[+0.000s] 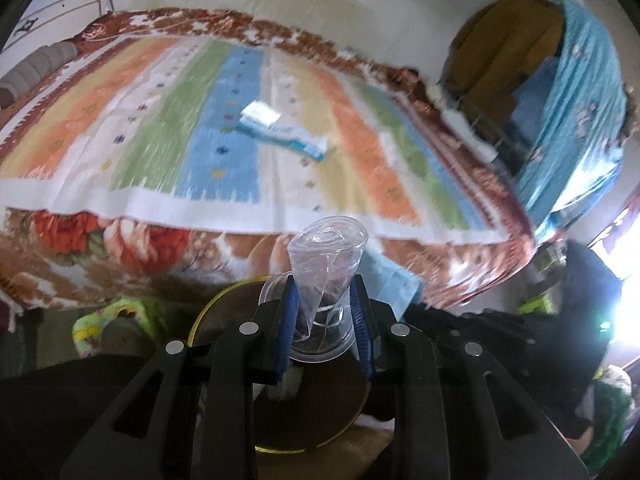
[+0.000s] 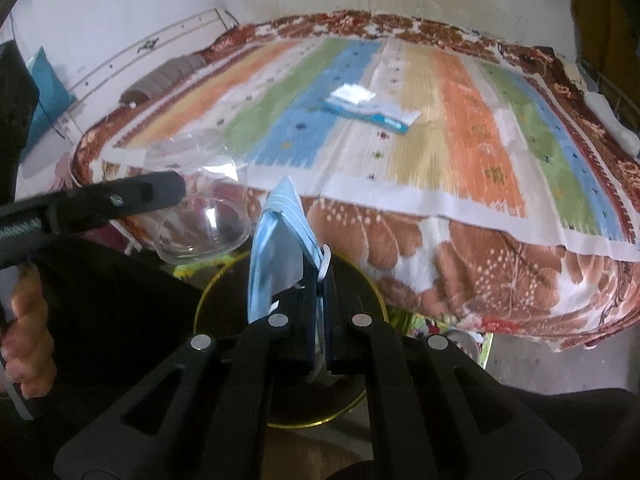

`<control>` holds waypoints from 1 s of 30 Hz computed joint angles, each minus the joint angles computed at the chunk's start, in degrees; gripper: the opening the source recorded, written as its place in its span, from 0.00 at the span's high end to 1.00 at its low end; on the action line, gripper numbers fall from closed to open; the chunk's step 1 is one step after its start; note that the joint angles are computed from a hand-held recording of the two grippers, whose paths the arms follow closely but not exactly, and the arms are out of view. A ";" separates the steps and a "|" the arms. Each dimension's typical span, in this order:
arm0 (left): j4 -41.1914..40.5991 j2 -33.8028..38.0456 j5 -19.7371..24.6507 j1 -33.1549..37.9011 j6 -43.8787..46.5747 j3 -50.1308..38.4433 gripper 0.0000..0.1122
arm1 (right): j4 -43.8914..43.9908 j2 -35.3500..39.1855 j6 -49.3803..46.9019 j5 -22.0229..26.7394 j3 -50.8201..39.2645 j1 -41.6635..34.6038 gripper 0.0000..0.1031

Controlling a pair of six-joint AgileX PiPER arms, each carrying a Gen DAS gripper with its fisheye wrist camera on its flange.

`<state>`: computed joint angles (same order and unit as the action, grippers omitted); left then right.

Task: Collect trash
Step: 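Carry the clear cup and blue mask in both tools over the bin, then open both tools to drop the cup and mask into the bin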

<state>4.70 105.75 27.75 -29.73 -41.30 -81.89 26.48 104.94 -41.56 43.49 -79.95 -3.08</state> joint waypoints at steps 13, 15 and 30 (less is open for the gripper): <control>-13.94 7.11 7.21 3.60 3.66 -3.59 0.77 | -10.23 8.48 11.69 6.88 -5.26 3.53 0.98; -12.26 8.81 9.51 3.46 1.67 -5.37 0.77 | -11.10 9.36 13.05 7.20 -5.34 4.09 0.98; -9.30 9.38 10.71 4.15 -1.34 -6.52 0.59 | -13.27 11.78 17.57 7.29 -6.98 4.37 0.59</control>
